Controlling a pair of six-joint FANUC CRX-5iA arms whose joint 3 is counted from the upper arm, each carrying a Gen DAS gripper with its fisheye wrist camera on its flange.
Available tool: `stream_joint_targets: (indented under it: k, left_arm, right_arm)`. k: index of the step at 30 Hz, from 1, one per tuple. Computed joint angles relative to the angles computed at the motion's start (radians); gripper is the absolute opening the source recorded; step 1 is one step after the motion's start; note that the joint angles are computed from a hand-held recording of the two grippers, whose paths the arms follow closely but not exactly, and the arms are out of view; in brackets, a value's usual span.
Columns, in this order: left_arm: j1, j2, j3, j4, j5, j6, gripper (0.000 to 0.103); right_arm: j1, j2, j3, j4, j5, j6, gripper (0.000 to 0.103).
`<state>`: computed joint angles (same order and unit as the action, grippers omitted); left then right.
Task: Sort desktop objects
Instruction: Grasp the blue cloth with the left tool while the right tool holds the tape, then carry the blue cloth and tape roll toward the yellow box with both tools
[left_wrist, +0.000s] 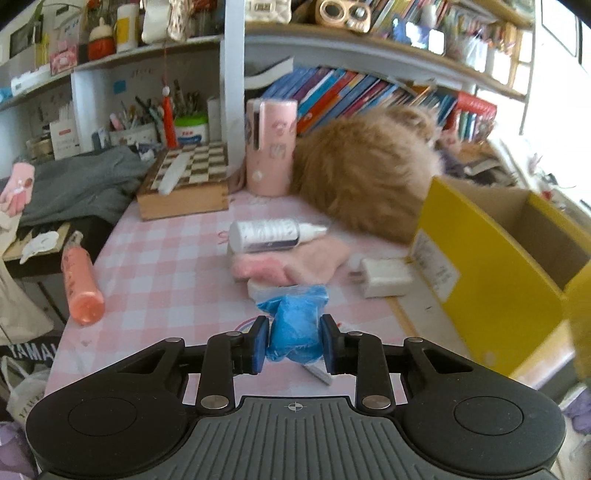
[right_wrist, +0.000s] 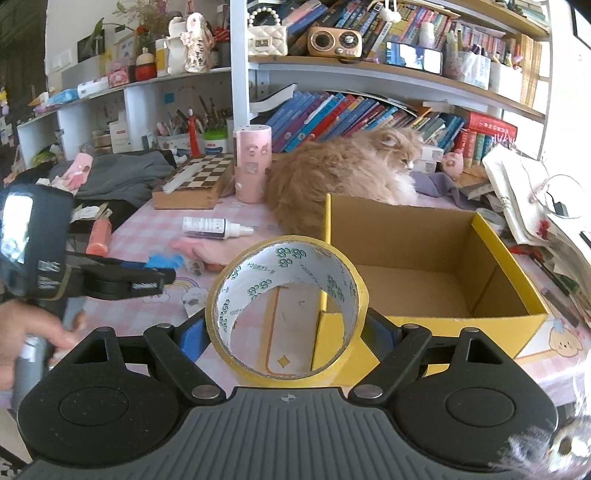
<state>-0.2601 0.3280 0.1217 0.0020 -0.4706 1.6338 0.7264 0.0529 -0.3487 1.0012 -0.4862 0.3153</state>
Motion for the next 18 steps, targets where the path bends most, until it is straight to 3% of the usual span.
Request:
stream_joint_targets:
  k: [9,18]
  left_arm:
    - [0.001,-0.092,-0.179,0.277,0.092,-0.305,0.028]
    - [-0.015,-0.156,-0.309,0.455,0.094,-0.511,0.028]
  right_arm:
    - [0.032,-0.040,-0.068,0.048,-0.044,-0.118,0.082]
    - [0.113,-0.069,-0.097,-0.047,-0.210,-0.221,0.082]
